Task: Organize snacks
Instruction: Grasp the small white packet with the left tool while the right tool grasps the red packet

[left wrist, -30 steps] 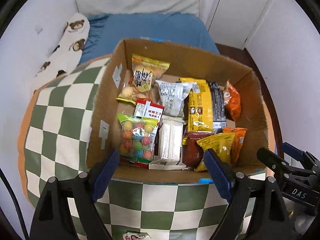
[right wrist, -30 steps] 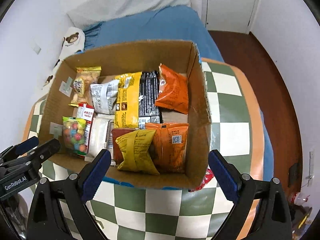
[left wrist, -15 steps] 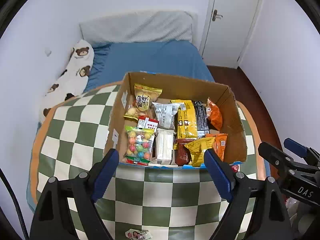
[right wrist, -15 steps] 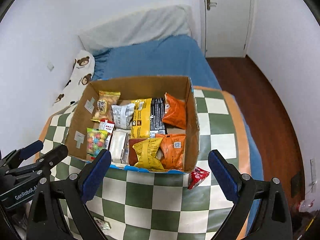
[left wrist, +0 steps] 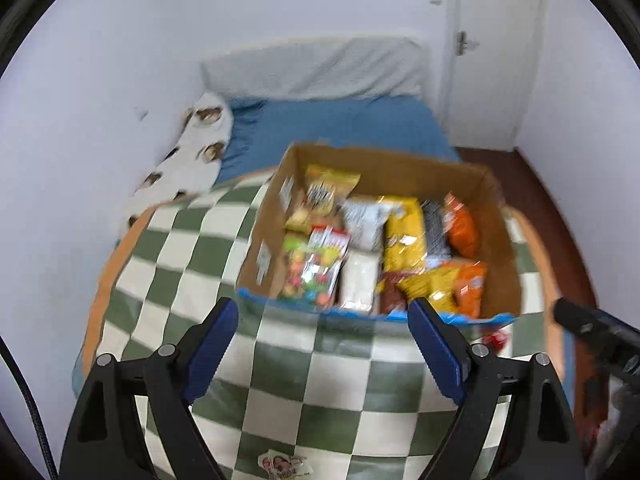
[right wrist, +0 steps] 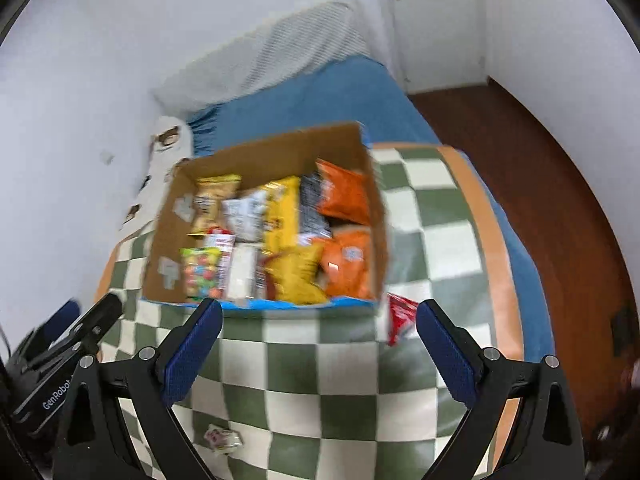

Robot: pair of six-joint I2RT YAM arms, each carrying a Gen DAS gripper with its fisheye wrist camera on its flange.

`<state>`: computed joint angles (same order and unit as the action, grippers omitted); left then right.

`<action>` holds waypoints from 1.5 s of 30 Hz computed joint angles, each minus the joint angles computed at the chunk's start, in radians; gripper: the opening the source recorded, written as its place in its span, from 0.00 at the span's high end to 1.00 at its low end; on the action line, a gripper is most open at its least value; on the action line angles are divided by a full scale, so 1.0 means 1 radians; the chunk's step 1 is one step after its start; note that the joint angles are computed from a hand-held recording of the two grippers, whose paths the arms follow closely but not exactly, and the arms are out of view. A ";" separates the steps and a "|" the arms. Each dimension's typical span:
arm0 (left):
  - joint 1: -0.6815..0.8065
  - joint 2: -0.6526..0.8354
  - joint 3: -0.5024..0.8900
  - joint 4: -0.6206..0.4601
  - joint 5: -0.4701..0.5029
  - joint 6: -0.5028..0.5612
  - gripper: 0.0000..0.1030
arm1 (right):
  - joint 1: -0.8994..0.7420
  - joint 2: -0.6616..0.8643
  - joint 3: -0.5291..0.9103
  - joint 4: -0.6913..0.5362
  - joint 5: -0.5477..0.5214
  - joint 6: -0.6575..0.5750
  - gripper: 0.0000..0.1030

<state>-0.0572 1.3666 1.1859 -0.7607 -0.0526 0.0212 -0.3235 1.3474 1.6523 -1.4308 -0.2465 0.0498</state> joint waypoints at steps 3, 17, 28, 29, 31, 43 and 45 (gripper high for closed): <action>-0.016 0.070 -0.055 0.025 -0.018 -0.068 0.16 | -0.106 0.038 -0.123 0.064 -0.003 -0.070 0.09; -0.092 0.275 -0.189 0.147 -0.108 -0.186 0.16 | -0.224 0.293 -0.458 0.357 -0.116 -0.222 0.65; 0.137 0.193 -0.313 0.057 0.027 -0.048 0.16 | -0.229 0.004 -0.681 0.229 -0.092 -0.388 0.68; 0.181 0.187 -0.328 0.043 0.041 -0.024 0.16 | -0.226 -0.038 -0.729 0.205 -0.091 -0.403 0.68; 0.294 0.192 -0.364 0.010 0.068 0.037 0.16 | -0.193 -0.116 -0.812 0.177 -0.091 -0.405 0.68; 0.591 0.546 -0.341 0.022 0.308 0.097 0.18 | 0.057 -0.180 -0.959 0.196 -0.103 -0.227 0.41; 0.564 0.542 -0.347 0.062 0.293 0.081 0.44 | 0.039 -0.175 -0.943 0.180 -0.110 -0.224 0.41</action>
